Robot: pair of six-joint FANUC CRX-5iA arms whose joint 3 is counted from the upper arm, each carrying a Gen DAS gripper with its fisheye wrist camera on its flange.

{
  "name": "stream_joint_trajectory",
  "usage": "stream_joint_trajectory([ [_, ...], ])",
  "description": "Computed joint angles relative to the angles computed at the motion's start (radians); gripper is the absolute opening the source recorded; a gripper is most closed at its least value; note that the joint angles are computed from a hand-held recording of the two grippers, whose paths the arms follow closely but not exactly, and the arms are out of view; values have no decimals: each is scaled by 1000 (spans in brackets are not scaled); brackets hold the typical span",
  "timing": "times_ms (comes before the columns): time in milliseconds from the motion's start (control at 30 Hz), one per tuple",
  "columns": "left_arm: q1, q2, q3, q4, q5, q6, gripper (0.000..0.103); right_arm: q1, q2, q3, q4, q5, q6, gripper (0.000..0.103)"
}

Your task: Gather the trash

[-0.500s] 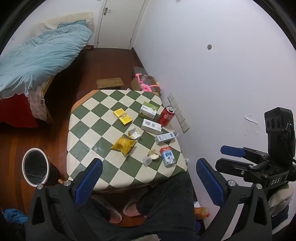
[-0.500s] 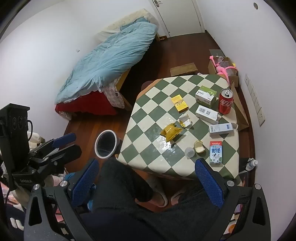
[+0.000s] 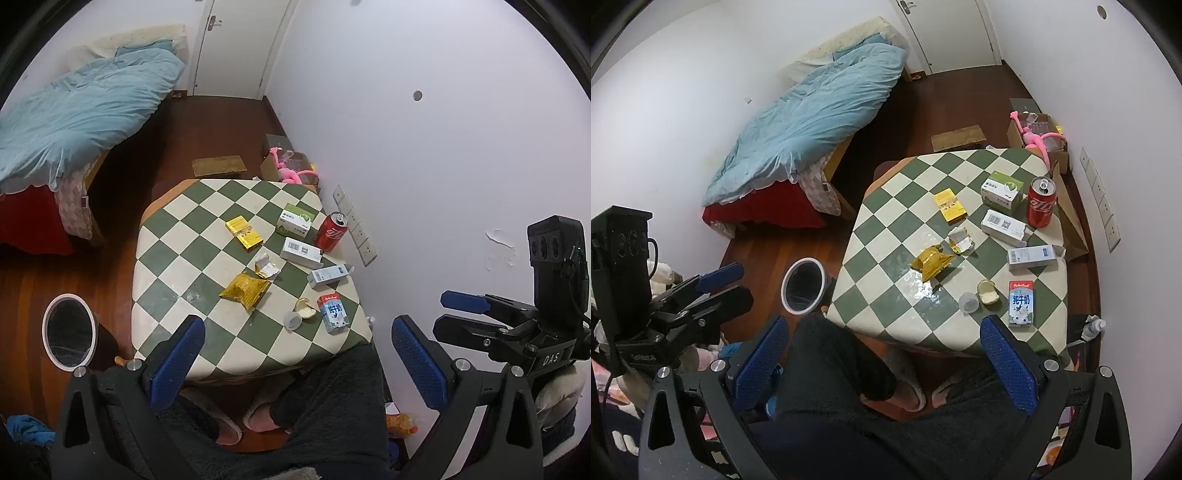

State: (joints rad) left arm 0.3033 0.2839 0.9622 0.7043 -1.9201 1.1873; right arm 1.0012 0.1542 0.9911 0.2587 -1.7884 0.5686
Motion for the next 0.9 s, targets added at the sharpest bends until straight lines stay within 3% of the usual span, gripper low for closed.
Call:
stream_joint_trajectory([
  [900, 8, -8, -20, 17, 9, 11, 103, 2, 4, 6, -16, 11, 0, 103],
])
